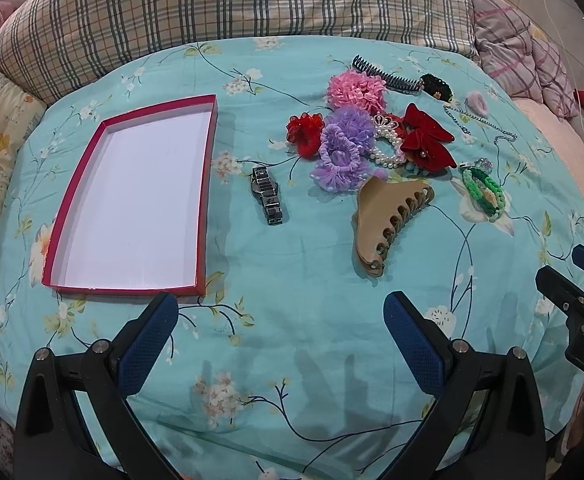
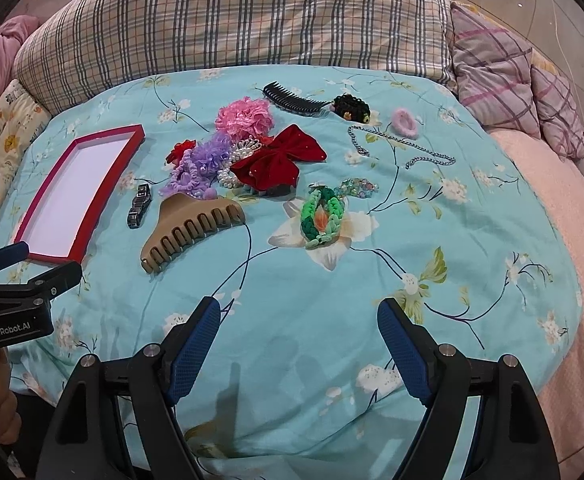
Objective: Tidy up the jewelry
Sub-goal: 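Move both tools toward the tan claw clip and green braided tie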
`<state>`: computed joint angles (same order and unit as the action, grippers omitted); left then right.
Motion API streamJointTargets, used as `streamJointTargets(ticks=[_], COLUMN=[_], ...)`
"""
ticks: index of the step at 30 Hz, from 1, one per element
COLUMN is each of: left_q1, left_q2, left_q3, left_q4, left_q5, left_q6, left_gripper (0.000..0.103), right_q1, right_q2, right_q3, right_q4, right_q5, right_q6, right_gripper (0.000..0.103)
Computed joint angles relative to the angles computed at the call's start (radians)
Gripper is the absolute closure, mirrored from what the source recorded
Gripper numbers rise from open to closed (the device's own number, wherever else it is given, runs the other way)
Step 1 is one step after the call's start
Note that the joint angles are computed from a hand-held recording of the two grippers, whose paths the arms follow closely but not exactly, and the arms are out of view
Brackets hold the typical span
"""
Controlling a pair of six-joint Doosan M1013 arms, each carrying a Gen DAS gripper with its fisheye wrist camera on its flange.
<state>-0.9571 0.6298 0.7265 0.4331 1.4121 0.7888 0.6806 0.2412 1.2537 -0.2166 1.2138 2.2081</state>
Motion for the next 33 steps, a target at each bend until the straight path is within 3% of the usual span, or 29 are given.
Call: streamJointTargets(ticks=[33], left_q1=[0.014], left_q2=[0.037], left_q3=[-0.048], left_q4=[-0.058], left_q5=[-0.011], left_q6=[0.057], left_gripper=[0.000], right_q1=[-0.046], right_q2=[0.000], right_q3=[0.024], right_q4=[0.074], right_q5=[-0.043], right_q6=[0.023], right_gripper=[0.021])
